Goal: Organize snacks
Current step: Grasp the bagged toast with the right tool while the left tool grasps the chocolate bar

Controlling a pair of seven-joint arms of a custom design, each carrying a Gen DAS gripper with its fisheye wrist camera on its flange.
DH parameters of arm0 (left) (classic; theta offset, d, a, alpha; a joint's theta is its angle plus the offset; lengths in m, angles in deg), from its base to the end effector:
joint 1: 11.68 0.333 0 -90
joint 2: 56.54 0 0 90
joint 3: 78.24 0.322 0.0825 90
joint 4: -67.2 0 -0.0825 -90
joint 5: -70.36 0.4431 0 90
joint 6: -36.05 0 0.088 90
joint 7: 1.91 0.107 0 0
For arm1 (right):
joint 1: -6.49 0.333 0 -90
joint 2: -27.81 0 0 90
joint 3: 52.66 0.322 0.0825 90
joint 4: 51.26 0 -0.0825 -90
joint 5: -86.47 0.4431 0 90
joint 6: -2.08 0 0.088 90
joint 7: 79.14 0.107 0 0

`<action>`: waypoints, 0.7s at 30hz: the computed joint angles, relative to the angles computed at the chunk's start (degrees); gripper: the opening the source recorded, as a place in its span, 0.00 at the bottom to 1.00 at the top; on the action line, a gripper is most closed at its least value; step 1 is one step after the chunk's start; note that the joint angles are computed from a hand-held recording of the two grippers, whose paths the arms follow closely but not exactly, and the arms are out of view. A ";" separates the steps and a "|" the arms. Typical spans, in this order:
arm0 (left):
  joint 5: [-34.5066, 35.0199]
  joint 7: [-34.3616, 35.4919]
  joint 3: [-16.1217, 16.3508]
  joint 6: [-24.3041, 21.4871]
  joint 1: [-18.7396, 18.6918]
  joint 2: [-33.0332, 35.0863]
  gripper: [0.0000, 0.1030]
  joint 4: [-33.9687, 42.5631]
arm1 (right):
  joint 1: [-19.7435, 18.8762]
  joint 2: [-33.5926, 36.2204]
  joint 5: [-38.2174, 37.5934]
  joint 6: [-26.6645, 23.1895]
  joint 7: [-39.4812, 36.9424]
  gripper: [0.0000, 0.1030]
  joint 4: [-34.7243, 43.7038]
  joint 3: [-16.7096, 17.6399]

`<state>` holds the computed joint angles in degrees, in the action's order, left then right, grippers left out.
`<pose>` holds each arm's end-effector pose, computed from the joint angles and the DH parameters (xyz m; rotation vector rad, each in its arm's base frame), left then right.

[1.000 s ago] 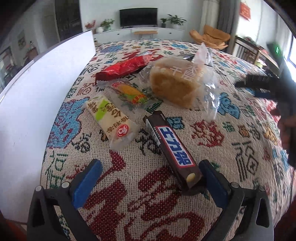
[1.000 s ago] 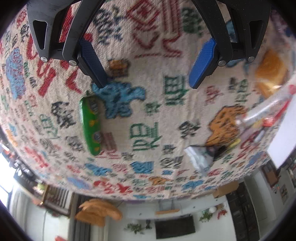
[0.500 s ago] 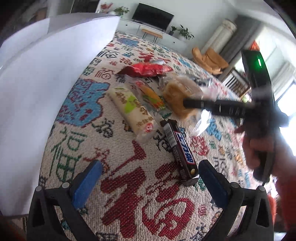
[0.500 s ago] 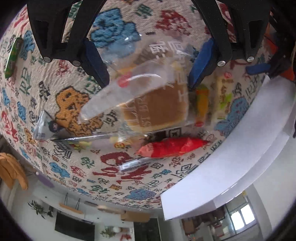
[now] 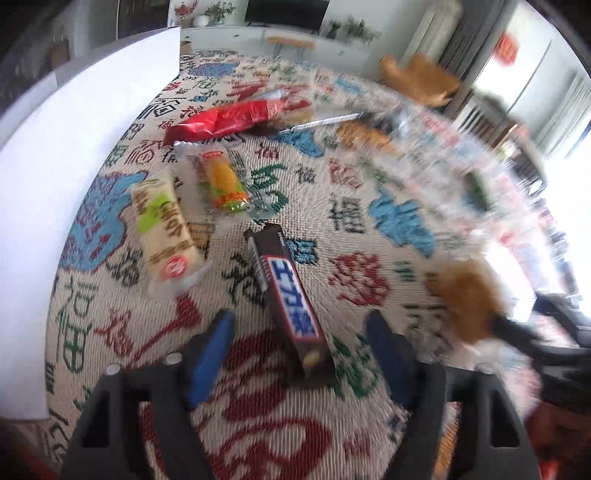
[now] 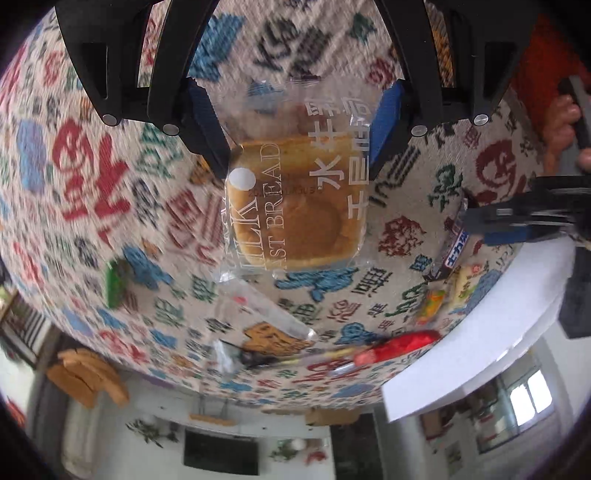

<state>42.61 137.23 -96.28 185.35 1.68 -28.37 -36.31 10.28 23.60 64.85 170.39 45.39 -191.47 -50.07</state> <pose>0.7257 -0.0314 0.2819 -1.4993 2.5204 -0.7971 0.5480 0.0852 0.3521 -1.7433 2.0111 -0.5405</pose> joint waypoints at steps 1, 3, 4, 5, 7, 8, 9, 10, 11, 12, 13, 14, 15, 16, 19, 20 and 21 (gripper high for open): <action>2.03 -1.69 1.20 2.51 -1.76 0.01 0.63 -0.41 | 0.79 -0.96 4.46 0.19 -3.46 0.73 -0.79 -0.87; 5.41 -4.81 2.49 6.50 -3.74 -0.09 0.48 -1.32 | 2.67 -2.52 15.05 -1.39 -12.95 0.73 -1.38 -2.84; 6.33 -5.56 2.43 8.18 -3.71 -0.16 0.29 -1.80 | 3.16 -3.37 18.69 -3.19 -16.47 0.73 -1.38 -3.29; 6.22 -4.97 1.37 8.77 -2.52 -0.12 0.22 -2.03 | 3.32 -3.09 21.18 -5.28 -19.16 0.73 -0.30 -3.46; 3.58 -1.95 -1.88 4.58 1.83 0.65 0.16 -0.56 | 2.63 -2.45 21.25 -9.92 -21.23 0.73 2.00 -2.68; 2.04 -0.62 -2.81 1.77 3.25 1.46 0.16 0.88 | 1.92 -1.77 18.32 -11.56 -19.99 0.74 3.26 -1.80; -1.80 2.38 -4.71 -4.24 6.50 2.29 0.16 2.72 | 1.45 -0.87 14.79 -13.97 -18.41 0.74 4.84 -1.01; -4.37 3.97 -5.23 -7.22 7.75 2.58 0.16 3.39 | 1.39 -0.16 12.07 -16.34 -17.21 0.74 6.15 -0.60; -7.01 5.70 -5.54 -9.82 9.02 2.74 0.16 3.90 | 1.59 0.44 10.04 -18.58 -16.44 0.74 7.40 -0.41; -8.76 7.28 -5.37 -10.65 9.58 2.53 0.16 3.72 | 1.90 0.86 8.62 -20.58 -16.06 0.74 8.41 -0.38; -9.80 8.43 -4.81 -10.73 9.63 2.25 0.16 3.38 | 2.25 1.12 7.60 -22.53 -15.66 0.74 9.27 -0.42; -10.54 8.87 -4.19 -11.42 9.35 2.23 0.16 3.45 | 2.54 1.25 7.27 -23.71 -15.60 0.77 9.72 -0.60; -10.89 8.73 -3.40 -12.77 8.90 2.65 0.16 4.16 | 2.78 1.50 7.31 -24.68 -15.93 0.79 10.20 -0.81; -11.25 8.37 -2.63 -13.58 8.23 2.85 0.16 4.55 | 3.00 2.15 7.28 -25.67 -16.46 0.79 10.86 -0.99; -13.11 8.86 -1.04 -16.09 7.17 2.40 0.16 4.97 | 3.95 6.13 7.06 -30.20 -17.86 0.80 14.24 -1.51; -14.47 9.09 -0.87 -17.94 7.43 2.02 0.16 5.32 | 4.16 6.35 6.94 -29.08 -17.67 0.78 13.96 -1.88; -16.58 9.76 -0.85 -20.18 8.18 1.35 0.16 5.58 | 4.17 5.92 7.81 -27.51 -17.26 0.72 13.27 -2.29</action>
